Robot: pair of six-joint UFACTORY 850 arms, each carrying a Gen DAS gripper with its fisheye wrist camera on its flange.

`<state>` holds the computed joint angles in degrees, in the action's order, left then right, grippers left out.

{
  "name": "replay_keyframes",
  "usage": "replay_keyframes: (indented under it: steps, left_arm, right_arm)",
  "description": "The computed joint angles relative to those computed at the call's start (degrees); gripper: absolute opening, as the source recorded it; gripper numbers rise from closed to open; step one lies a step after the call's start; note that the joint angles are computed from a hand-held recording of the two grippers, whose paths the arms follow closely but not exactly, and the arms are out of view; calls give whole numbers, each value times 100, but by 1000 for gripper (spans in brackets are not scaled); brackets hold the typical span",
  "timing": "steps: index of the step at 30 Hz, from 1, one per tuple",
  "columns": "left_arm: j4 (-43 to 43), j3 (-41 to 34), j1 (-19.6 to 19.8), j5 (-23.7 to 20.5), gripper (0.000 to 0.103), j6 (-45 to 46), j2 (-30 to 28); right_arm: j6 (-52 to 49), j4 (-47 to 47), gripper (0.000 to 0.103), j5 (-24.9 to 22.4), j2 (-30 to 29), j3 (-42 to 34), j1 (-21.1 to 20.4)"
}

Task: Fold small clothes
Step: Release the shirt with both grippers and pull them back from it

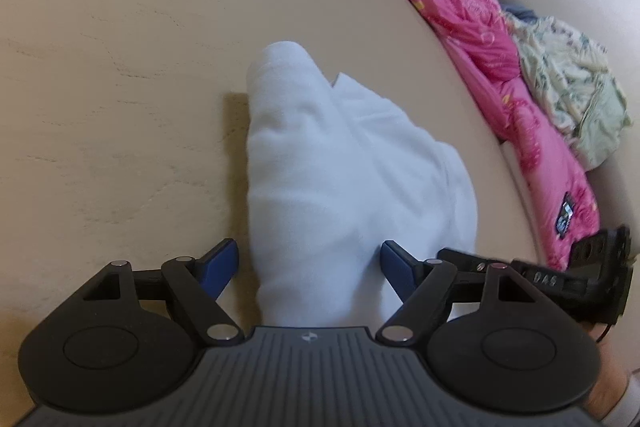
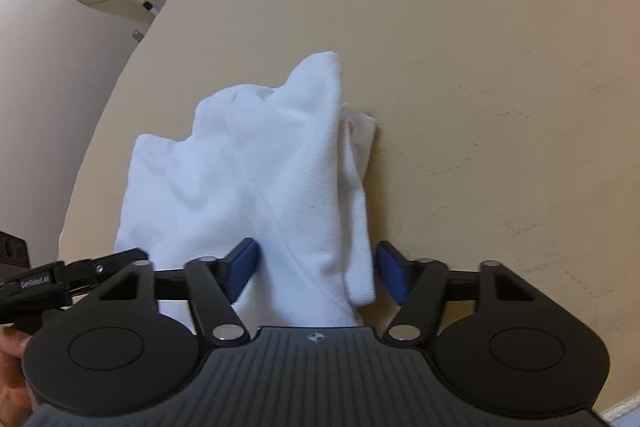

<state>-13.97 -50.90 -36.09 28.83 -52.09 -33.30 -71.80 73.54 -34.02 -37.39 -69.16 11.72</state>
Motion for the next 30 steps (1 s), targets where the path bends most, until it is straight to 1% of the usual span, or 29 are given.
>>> replay_keyframes:
  steps: [1, 2, 3, 4, 5, 6, 8, 9, 10, 13, 14, 15, 16, 17, 18, 19, 20, 21, 22, 24, 25, 26, 27, 28, 29, 30]
  left_arm:
    - [-59, -26, 21, 38, 66, 1, -33]
    - [-259, -69, 12, -42, 60, 145, -38]
    - [-429, -104, -7, -105, 46, 313, -30]
    - [-555, -126, -24, -153, 39, 541, 0]
    - [-791, -162, -52, -247, 34, 914, 53]
    - [-1122, -150, -95, -258, 33, 1372, 154]
    - [-2148, -53, -206, -56, 32, 2515, 397]
    - [-2740, 71, -299, 127, 32, 3115, 574]
    - [-3126, 159, -343, 320, 32, 3501, 709]
    - [-3672, 496, -405, 859, 34, 4060, 1136]
    - [-3778, 603, -405, 985, 37, 4215, 1246]
    - [-3944, 641, -403, 1034, 43, 4403, 1303]
    - [-4123, 710, -403, 1077, 48, 4516, 1351]
    - [-4445, 731, -381, 1079, 53, 4679, 1353]
    - [-4868, 715, -396, 1102, 53, 4931, 1346]
    - [-5176, 717, -403, 1121, 53, 5101, 1346]
    - [-5243, 761, -406, 1116, 53, 5099, 1387]
    - [-5101, 848, -414, 1123, 53, 4947, 1462]
    - [-4982, 899, -439, 1132, 53, 4870, 1515]
    - [-4808, 955, -483, 1039, 53, 4915, 1578]
    - [-4807, 901, -485, 880, 53, 5060, 1546]
    - [-4712, 1013, -465, 720, 53, 5058, 1601]
    - [-4699, 970, -420, 422, 53, 5181, 1532]
    - [-4926, 819, -385, 102, 53, 5543, 1412]
    - [-5376, 676, -343, -220, 53, 6143, 1272]
    - [-5837, 526, -327, -432, 55, 6743, 1094]
  right_arm:
    - [-104, 95, 51, -10, 28, 40, 0]
    - [-186, 186, 42, -26, 83, 92, 12]
    - [-205, 255, 38, -43, 181, 155, 51]
    - [-321, 417, 31, -69, 152, 131, 83]
    - [-457, 565, 28, -122, 171, 153, 77]
    - [-680, 792, 27, -164, 190, 186, 82]
    - [-1507, 1499, 25, -319, 252, 280, 86]
    - [-2005, 1911, 25, -491, 273, 320, 104]
    - [-2376, 2240, 25, -698, 279, 341, 124]
    - [-3042, 2853, 25, -1188, 262, 367, 222]
    - [-3188, 2935, 26, -1292, 240, 343, 274]
    - [-3269, 2962, 26, -1350, 214, 316, 306]
    - [-3239, 2935, 30, -1333, 162, 252, 351]
    - [-3169, 2908, 36, -1189, 113, 189, 401]
    - [-3221, 3016, 37, -959, 105, 184, 447]
    - [-3415, 3301, 40, -632, 124, 221, 503]
    - [-3568, 3535, 42, -356, 136, 225, 570]
    - [-3661, 3640, 42, -173, 171, 245, 576]
    - [-3743, 3714, 42, -126, 210, 277, 565]
    - [-3863, 3779, 42, -311, 280, 359, 555]
    - [-3909, 3617, 42, -479, 327, 434, 509]
    - [-3865, 3351, 42, -565, 332, 426, 497]
    - [-3751, 2956, 43, -629, 374, 467, 477]
    - [-3411, 2356, 44, -552, 286, 310, 500]
    - [-3053, 1809, 45, -291, 201, 182, 613]
    - [-2727, 1265, 44, 207, 161, 122, 754]
